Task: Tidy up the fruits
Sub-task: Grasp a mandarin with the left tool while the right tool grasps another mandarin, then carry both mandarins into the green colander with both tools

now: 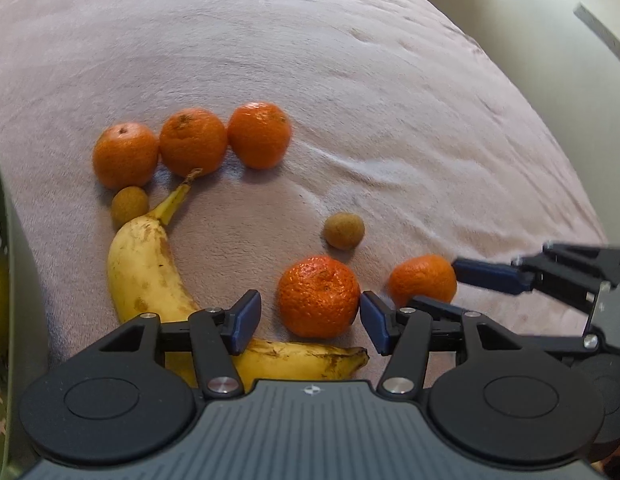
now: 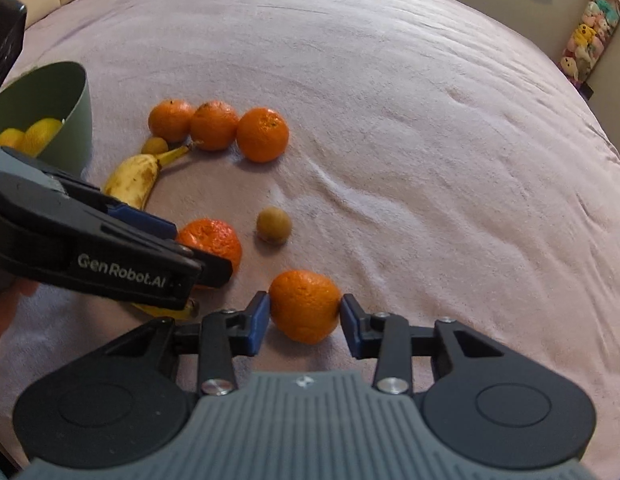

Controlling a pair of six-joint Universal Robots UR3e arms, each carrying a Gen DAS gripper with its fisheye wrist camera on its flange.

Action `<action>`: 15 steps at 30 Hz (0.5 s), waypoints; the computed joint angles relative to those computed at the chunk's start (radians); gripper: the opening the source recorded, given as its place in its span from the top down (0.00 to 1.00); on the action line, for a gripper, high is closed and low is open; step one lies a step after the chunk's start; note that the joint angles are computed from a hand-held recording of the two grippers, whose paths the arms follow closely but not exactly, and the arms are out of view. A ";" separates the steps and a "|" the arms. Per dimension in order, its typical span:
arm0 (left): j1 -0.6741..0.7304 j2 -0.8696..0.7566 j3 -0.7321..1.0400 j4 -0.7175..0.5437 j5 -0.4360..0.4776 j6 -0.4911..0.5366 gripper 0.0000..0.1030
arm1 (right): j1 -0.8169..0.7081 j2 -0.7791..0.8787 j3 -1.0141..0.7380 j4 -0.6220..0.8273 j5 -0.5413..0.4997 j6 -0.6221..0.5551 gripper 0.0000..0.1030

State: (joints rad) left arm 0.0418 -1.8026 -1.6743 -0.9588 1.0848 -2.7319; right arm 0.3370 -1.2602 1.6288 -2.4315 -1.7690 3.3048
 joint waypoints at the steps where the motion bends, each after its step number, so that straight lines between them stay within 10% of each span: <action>1: -0.009 0.000 -0.005 0.014 0.008 0.000 0.38 | 0.000 0.003 0.004 -0.009 -0.001 -0.003 0.65; 15: 0.019 -0.007 -0.020 0.011 -0.055 -0.018 0.51 | 0.022 0.048 0.050 -0.156 -0.061 0.003 0.61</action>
